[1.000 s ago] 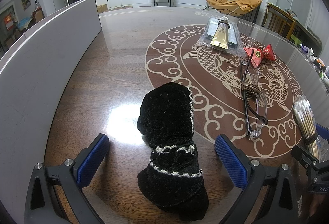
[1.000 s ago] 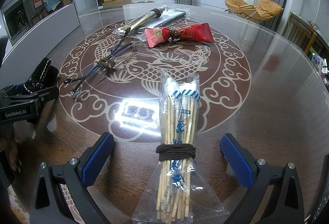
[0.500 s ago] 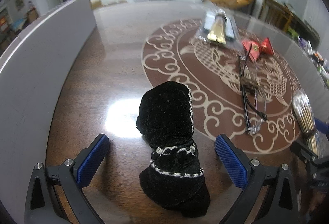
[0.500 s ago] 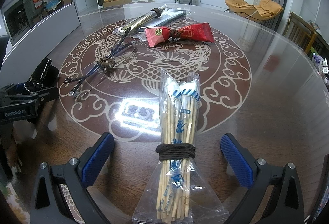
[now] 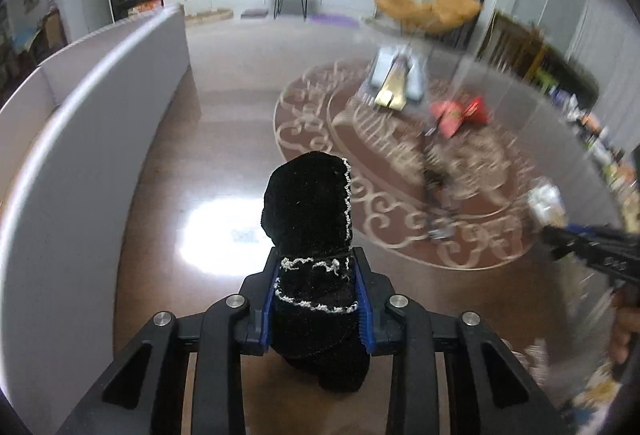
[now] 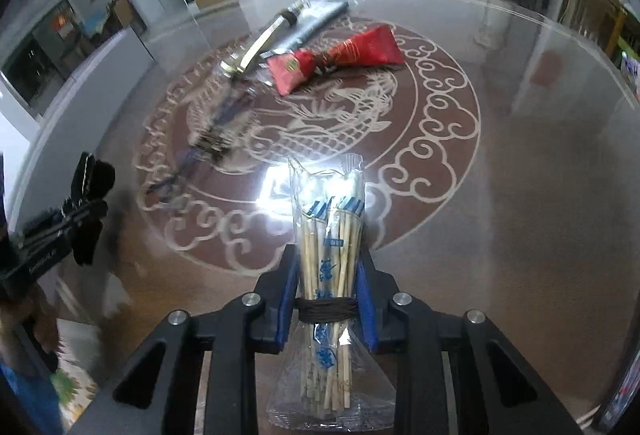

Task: Organize objects
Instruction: 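Carry black bundle to the bin with left gripper while right gripper carries bagged sticks, then open both grippers over the bin and bring them back to the table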

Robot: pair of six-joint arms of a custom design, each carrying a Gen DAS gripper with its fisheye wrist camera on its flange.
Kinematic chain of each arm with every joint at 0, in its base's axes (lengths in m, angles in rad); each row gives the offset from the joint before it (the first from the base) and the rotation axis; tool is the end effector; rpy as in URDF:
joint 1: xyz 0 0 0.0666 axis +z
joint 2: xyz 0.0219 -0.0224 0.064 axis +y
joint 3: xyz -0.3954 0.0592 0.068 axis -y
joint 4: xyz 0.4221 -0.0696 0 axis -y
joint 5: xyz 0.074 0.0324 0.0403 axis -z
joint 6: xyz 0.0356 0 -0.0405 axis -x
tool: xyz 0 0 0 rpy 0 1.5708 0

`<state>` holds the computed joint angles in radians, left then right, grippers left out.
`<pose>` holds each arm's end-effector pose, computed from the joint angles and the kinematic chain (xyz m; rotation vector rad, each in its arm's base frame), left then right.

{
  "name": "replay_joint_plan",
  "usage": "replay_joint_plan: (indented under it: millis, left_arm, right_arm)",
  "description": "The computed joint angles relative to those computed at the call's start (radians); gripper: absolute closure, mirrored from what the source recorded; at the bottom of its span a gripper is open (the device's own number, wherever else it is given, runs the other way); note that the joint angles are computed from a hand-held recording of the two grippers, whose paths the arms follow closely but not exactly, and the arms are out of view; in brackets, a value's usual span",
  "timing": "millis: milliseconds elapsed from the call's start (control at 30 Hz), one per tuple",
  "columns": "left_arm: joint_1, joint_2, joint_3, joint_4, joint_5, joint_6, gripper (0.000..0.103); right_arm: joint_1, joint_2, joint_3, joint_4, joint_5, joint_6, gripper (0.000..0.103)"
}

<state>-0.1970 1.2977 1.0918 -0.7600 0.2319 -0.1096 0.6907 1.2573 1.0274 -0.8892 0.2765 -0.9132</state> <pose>0.4450 -0.0976 0.3539 0.4769 2.4850 -0.3287 0.3323 0.2615 0.3340 0.3751 2.6016 0.1797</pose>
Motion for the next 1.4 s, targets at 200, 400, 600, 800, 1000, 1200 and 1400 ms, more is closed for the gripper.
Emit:
replay_joint_plan:
  millis: [200, 400, 600, 800, 1000, 1200, 1400]
  left_arm:
    - [0.136, -0.134, 0.021, -0.072, 0.162, 0.002, 0.071]
    - [0.368, -0.107, 0.137, -0.127, 0.141, -0.083, 0.071]
    - [0.514, 0.034, 0.229, -0.141, -0.027, -0.13, 0.069]
    - [0.552, 0.034, 0.194, -0.095, -0.121, -0.098, 0.043]
    - [0.477, -0.132, 0.088, -0.108, 0.059, -0.098, 0.036]
    - [0.214, -0.342, -0.061, -0.111, 0.221, -0.085, 0.0]
    - [-0.075, -0.253, -0.157, -0.012, -0.006, -0.048, 0.0]
  right_arm:
    - [0.072, 0.054, 0.164, 0.012, 0.019, 0.075, 0.075]
    - [0.134, 0.267, 0.498, 0.117, -0.077, 0.21, 0.075]
    - [0.176, 0.59, 0.929, 0.094, -0.241, 0.272, 0.075]
    - [0.187, 0.696, 1.029, 0.061, -0.259, 0.264, 0.02]
    - [0.184, 0.443, 0.605, 0.176, 0.041, 0.286, 0.003]
    - [0.148, 0.208, 0.182, 0.064, 0.28, 0.042, 0.0]
    - [0.106, 0.085, -0.022, -0.1, 0.335, -0.139, 0.0]
